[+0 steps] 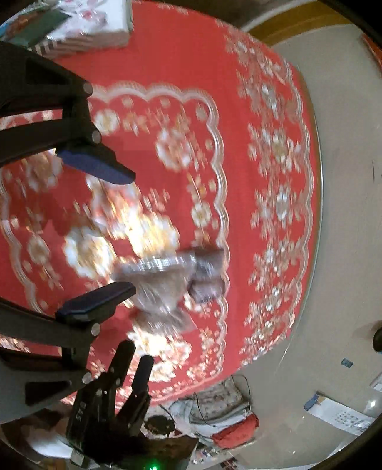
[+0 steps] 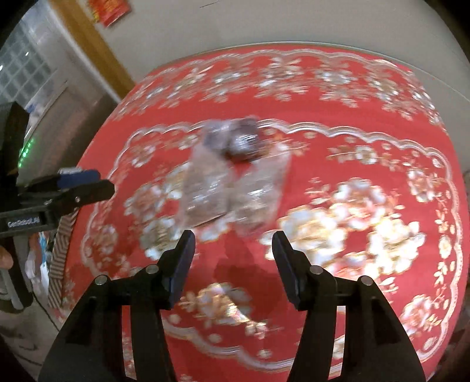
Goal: Organize snacks
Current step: 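Move both grippers back over the clear bags of brown snacks, then grasp a clear bag of brown snacks with the left gripper while the right gripper grasps another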
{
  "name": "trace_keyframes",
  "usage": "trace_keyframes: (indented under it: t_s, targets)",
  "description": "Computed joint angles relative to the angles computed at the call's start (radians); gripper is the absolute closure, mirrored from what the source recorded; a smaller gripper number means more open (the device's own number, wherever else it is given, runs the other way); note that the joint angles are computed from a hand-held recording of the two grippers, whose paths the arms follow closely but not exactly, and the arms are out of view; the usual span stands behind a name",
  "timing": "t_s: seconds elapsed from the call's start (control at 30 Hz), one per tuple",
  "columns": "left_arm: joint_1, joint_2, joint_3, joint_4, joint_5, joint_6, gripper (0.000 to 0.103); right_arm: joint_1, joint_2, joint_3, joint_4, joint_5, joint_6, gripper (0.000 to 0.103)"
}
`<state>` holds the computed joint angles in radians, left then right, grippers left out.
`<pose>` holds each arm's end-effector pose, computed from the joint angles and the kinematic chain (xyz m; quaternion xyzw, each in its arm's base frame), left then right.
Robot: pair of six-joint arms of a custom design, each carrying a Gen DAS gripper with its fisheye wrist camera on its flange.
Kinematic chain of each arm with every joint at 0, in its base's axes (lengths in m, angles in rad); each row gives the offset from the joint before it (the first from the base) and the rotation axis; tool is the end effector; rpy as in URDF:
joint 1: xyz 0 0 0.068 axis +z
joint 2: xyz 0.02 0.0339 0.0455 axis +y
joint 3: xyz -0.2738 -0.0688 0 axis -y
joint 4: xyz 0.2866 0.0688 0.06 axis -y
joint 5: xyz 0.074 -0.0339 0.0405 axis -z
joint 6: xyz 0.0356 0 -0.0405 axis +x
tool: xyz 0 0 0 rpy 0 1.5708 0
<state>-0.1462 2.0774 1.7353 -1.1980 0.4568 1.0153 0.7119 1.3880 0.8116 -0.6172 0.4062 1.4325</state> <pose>0.4392 -0.0805 0.2074 0.5372 0.8123 -0.1991 0.1089 0.2231 0.1739 0.1776 0.3746 0.8870 0.0665 0.2618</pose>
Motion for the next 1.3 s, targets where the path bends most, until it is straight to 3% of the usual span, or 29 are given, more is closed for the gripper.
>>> trace_keyframes:
  t_s: [0.33, 0.4, 0.67, 0.8, 0.83, 0.9, 1.0, 1.2, 1.3]
  targets:
    - [-0.146, -0.057, -0.158, 0.071, 0.004, -0.130, 0.028, 0.013, -0.127, -0.130, -0.002, 0.003, 0.048, 0.048]
    - [-0.175, -0.076, -0.202, 0.105, -0.003, -0.164, 0.028, 0.031, -0.163, -0.154, -0.021, 0.013, 0.079, 0.048]
    - [-0.271, -0.166, -0.376, 0.330, -0.094, -0.277, 0.012, 0.082, -0.293, -0.252, -0.066, 0.048, 0.182, 0.048]
    - [-0.302, -0.195, -0.451, 0.419, -0.176, -0.220, 0.013, 0.075, -0.326, -0.288, -0.047, 0.044, 0.185, 0.048]
    - [-0.303, -0.199, -0.461, 0.433, -0.178, -0.208, 0.020, 0.068, -0.332, -0.295, -0.038, 0.040, 0.176, 0.048]
    - [-0.287, -0.186, -0.447, 0.427, -0.170, -0.184, 0.031, 0.049, -0.339, -0.300, -0.025, 0.034, 0.149, 0.048]
    - [-0.245, -0.125, -0.344, 0.329, -0.118, -0.165, 0.047, -0.006, -0.347, -0.303, 0.010, 0.020, 0.073, 0.048]
    - [-0.156, -0.074, -0.234, 0.241, -0.093, -0.134, 0.050, -0.167, -0.255, -0.237, 0.152, -0.071, -0.236, 0.048]
    - [-0.116, -0.074, -0.216, 0.253, -0.094, -0.125, 0.050, -0.251, -0.131, -0.144, 0.193, -0.137, -0.414, 0.048]
